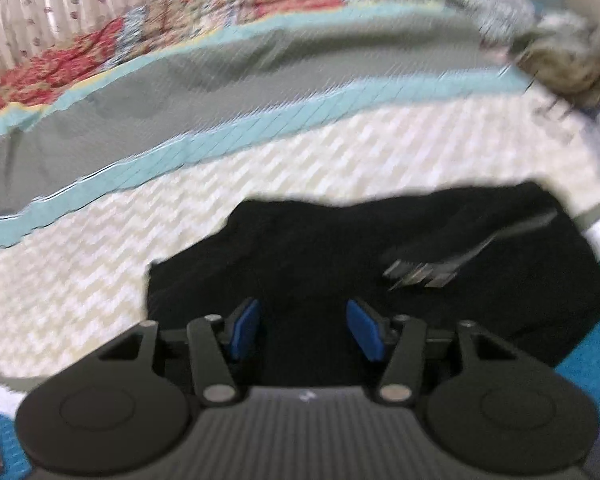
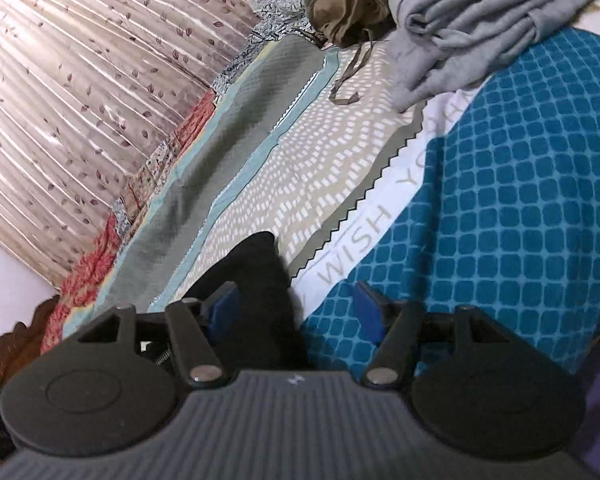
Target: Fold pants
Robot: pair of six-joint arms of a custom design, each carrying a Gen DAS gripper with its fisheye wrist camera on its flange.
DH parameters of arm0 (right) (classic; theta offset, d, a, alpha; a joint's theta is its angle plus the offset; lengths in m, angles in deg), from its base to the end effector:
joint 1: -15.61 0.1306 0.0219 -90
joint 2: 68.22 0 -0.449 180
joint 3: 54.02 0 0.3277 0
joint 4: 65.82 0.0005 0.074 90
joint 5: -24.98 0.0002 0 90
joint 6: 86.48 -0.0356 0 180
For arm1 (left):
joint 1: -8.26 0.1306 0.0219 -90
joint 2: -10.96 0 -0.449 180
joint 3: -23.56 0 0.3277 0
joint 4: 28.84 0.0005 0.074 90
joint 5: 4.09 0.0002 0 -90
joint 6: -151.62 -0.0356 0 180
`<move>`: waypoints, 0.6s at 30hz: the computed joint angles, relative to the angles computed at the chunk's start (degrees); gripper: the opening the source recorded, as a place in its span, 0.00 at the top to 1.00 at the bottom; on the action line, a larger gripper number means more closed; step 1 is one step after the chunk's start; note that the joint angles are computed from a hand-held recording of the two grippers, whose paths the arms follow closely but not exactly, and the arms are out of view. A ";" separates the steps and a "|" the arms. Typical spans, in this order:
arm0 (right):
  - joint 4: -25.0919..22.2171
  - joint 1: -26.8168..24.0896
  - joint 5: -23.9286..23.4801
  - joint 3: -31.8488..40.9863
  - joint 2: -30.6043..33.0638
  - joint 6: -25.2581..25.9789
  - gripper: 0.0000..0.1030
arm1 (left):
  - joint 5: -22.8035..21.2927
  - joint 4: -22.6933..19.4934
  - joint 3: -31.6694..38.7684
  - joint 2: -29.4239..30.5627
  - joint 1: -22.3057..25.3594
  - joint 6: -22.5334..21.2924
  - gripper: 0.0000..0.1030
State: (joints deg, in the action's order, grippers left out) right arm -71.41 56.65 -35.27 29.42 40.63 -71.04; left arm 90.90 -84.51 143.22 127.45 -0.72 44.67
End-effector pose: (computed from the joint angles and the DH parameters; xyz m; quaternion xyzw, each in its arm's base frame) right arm 0.4289 0.3493 0.3607 0.3636 0.7690 0.2837 0.4427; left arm 0.6077 -0.0997 0.4636 0.2259 0.9188 -0.0188 0.3232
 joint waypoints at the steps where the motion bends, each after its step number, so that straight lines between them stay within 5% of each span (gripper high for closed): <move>1: 0.48 0.10 -0.22 -0.21 -0.11 0.54 0.36 | 2.03 -1.13 1.42 0.43 -0.19 0.37 0.53; 3: 0.15 0.13 -0.89 0.84 0.37 1.88 0.36 | 4.77 -4.08 4.67 1.90 -0.92 0.86 0.54; 7: -0.95 0.03 -1.87 1.72 1.04 3.74 0.36 | 6.84 -6.43 7.60 4.63 -2.71 -0.17 0.70; 12: 0.49 -0.54 -3.63 0.87 1.37 3.33 0.36 | 2.58 -4.53 7.01 6.84 -4.47 -1.88 0.67; 15: 2.09 -0.60 -5.73 0.67 1.74 2.90 0.37 | 0.38 -7.45 9.05 8.89 -4.68 -1.74 0.63; 17: 0.52 -0.74 -8.19 2.23 2.52 4.18 0.51 | -0.72 -6.84 8.58 8.61 -5.02 -2.61 0.62; 18: -1.15 -0.89 -10.25 3.49 3.04 4.99 0.79 | -1.51 -7.28 8.88 8.55 -5.28 -2.95 0.62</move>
